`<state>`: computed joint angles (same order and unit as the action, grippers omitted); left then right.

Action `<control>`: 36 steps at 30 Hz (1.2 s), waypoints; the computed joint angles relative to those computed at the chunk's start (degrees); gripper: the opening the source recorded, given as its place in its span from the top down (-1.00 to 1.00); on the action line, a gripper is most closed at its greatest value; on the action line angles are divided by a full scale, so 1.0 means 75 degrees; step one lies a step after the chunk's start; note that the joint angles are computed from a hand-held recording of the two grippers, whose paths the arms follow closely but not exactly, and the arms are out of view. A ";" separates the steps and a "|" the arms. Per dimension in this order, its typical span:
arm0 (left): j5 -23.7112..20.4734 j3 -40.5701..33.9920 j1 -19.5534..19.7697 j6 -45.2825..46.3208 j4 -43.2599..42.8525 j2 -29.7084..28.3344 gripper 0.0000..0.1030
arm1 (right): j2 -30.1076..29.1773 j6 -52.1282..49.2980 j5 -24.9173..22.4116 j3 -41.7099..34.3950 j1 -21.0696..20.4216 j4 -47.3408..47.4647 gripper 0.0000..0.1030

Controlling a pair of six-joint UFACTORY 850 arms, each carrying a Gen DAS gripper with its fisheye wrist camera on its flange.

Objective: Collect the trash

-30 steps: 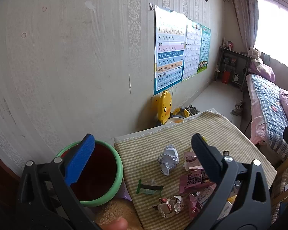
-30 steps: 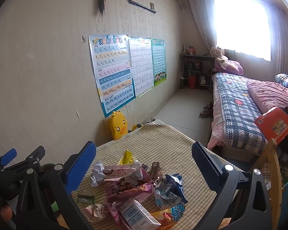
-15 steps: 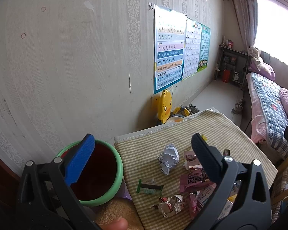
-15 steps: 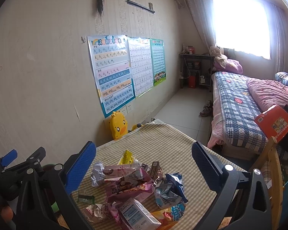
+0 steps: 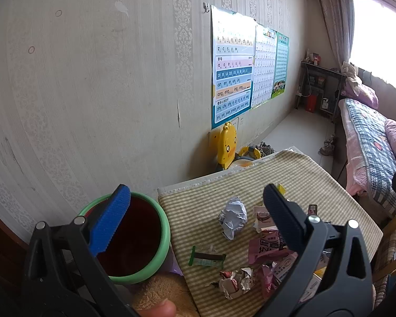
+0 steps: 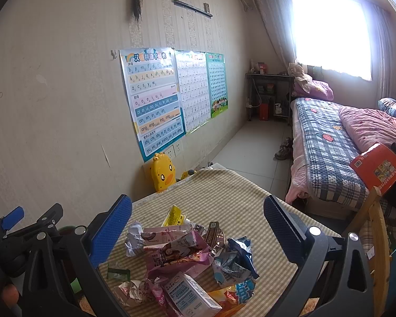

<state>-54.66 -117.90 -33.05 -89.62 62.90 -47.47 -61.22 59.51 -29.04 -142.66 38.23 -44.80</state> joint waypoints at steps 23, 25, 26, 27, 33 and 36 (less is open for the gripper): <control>0.0025 0.0040 0.0014 0.0043 -0.0044 0.0008 -0.92 | 0.0041 -0.0002 0.0011 0.0107 -0.0005 0.0092 -0.85; 0.0038 0.0063 0.0021 0.0043 -0.0043 0.0008 -0.92 | 0.0040 -0.0012 0.0011 0.0110 -0.0004 0.0113 -0.85; 0.0042 0.0069 0.0024 0.0045 -0.0046 0.0006 -0.92 | 0.0030 -0.0023 -0.0001 0.0099 -0.0001 0.0132 -0.85; 0.0054 0.0096 0.0027 0.0041 -0.0045 0.0016 -0.92 | 0.0022 -0.0036 -0.0012 0.0090 0.0001 0.0152 -0.85; 0.0082 -0.0013 0.0055 0.0278 -0.0150 -0.0070 -0.92 | -0.0166 -0.0459 -0.0145 -0.0257 -0.0040 0.0573 -0.85; 0.0370 0.0191 0.0141 0.0486 -0.0260 -0.0004 -0.92 | -0.0334 -0.0705 -0.0368 -0.0533 -0.0077 0.0704 -0.85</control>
